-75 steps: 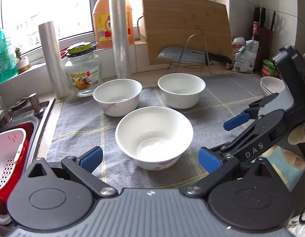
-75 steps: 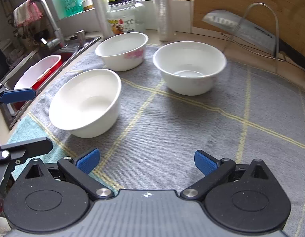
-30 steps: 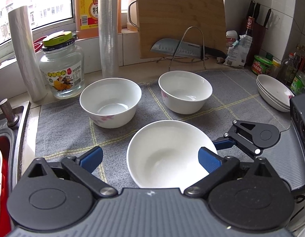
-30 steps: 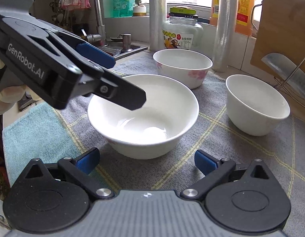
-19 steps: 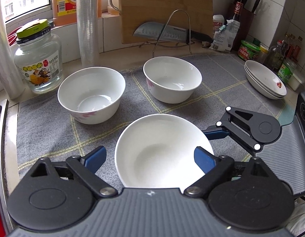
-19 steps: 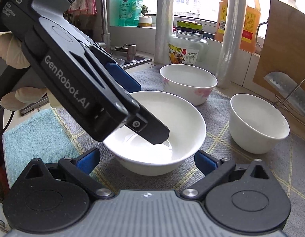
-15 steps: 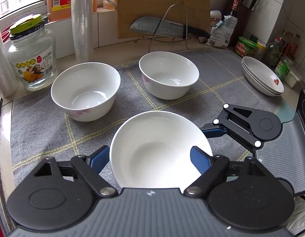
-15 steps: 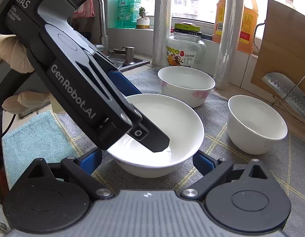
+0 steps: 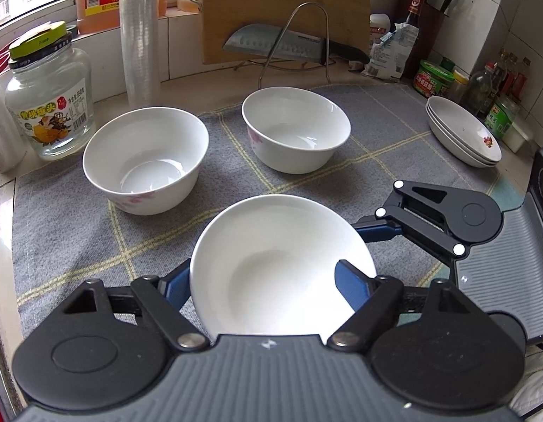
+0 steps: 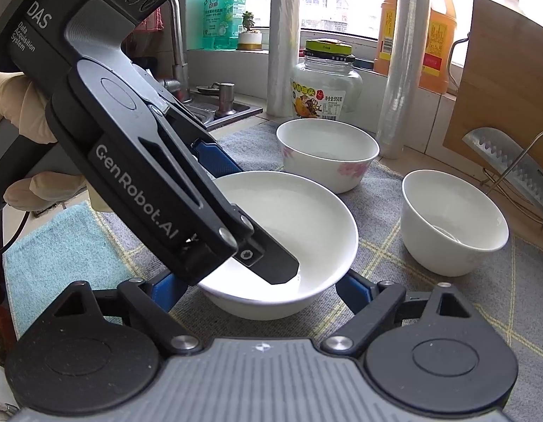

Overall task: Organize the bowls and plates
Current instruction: 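Lift the large white bowl and carry it toward the right gripper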

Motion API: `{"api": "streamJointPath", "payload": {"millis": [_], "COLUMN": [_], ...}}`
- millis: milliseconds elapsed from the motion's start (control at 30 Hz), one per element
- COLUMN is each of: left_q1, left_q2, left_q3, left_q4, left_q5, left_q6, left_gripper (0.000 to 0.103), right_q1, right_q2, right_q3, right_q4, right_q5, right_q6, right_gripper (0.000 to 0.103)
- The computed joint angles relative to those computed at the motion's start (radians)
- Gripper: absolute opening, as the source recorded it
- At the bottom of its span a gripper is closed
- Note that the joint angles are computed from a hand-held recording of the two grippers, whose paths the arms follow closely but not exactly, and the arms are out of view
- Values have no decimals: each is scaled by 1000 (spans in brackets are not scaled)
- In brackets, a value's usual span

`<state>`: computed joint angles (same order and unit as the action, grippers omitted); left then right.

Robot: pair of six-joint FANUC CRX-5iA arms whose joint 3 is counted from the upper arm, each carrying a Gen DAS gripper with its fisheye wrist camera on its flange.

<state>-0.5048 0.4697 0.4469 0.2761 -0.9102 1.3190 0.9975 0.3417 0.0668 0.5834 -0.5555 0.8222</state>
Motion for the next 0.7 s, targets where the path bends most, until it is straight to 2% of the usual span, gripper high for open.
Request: {"api": "streamJointPath", "payload": {"millis": [467, 700], "left_q1": [-15, -41], "left_q2": [-2, 36], "left_q3": [11, 64], "left_q4": [14, 44], "left_q5": [6, 0], "left_q6": [-27, -73], "left_gripper": [82, 82], "right_q1": [4, 3], "right_q2": [-31, -85], "right_q3": [-3, -72], "right_q4": [-16, 51], "right_q5": [-37, -57], "right_q6": [5, -83], "right_gripper": [93, 93]}}
